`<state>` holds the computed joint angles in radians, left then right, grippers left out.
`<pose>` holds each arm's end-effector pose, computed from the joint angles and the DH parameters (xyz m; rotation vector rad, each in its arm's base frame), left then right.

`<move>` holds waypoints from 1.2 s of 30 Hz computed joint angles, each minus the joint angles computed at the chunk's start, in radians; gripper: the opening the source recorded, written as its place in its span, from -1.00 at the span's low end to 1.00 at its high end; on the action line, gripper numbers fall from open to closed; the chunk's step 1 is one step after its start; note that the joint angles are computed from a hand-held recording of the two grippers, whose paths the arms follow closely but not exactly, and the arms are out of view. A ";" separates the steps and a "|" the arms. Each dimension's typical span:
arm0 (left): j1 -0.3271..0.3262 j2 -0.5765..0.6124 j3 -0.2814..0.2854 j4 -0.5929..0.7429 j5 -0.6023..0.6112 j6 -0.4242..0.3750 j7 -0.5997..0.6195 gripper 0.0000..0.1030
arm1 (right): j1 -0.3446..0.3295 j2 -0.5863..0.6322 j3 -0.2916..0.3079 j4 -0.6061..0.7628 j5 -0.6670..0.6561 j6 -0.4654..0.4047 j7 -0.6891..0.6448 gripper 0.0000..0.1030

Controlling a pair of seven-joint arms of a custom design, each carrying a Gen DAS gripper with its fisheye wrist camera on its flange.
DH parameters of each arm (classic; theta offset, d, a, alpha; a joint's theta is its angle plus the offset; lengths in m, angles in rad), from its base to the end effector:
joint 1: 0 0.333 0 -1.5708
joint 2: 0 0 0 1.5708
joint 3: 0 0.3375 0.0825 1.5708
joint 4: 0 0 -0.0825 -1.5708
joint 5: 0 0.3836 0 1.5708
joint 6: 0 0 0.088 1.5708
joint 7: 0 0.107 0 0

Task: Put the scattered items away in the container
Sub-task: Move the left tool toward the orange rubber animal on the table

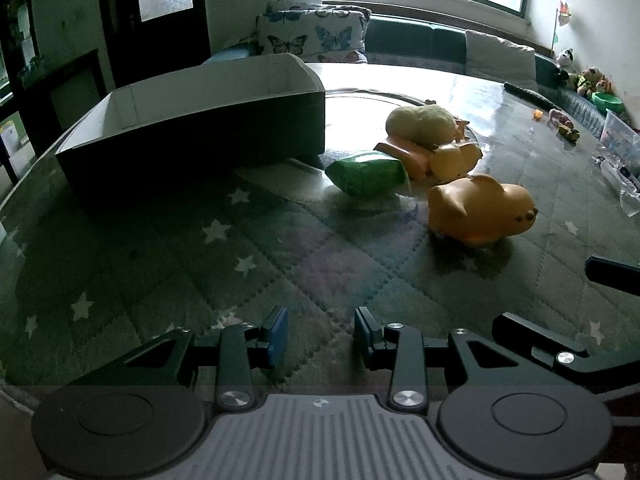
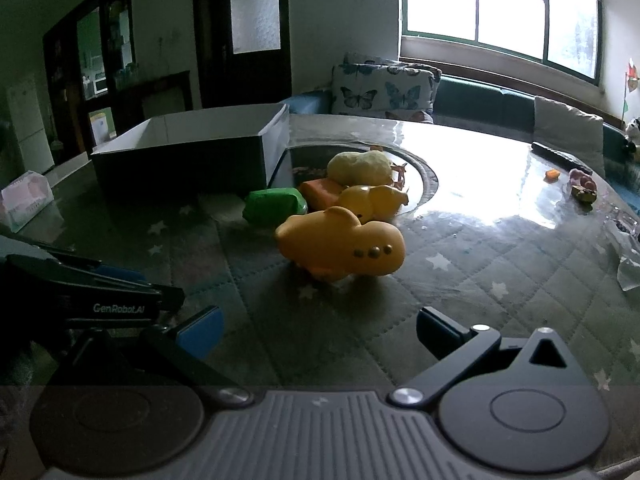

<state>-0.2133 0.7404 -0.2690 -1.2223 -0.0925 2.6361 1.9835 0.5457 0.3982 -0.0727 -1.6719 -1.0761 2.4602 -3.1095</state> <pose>0.7487 -0.3052 0.4399 -1.1357 2.4305 -0.9209 0.6240 0.3280 0.4355 -1.3741 2.0128 -0.9528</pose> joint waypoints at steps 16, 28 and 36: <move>-0.018 0.049 0.013 0.096 0.014 -0.059 -0.016 -0.25 | -0.005 0.021 -0.010 0.034 0.043 0.012 -0.047 1.00; -0.025 0.067 0.017 0.133 0.020 -0.081 -0.029 -0.25 | -0.003 0.029 -0.020 0.046 0.060 0.014 -0.057 1.00; -0.029 0.072 0.017 0.147 0.021 -0.091 -0.024 -0.25 | -0.005 0.029 -0.022 0.046 0.068 0.017 -0.061 1.00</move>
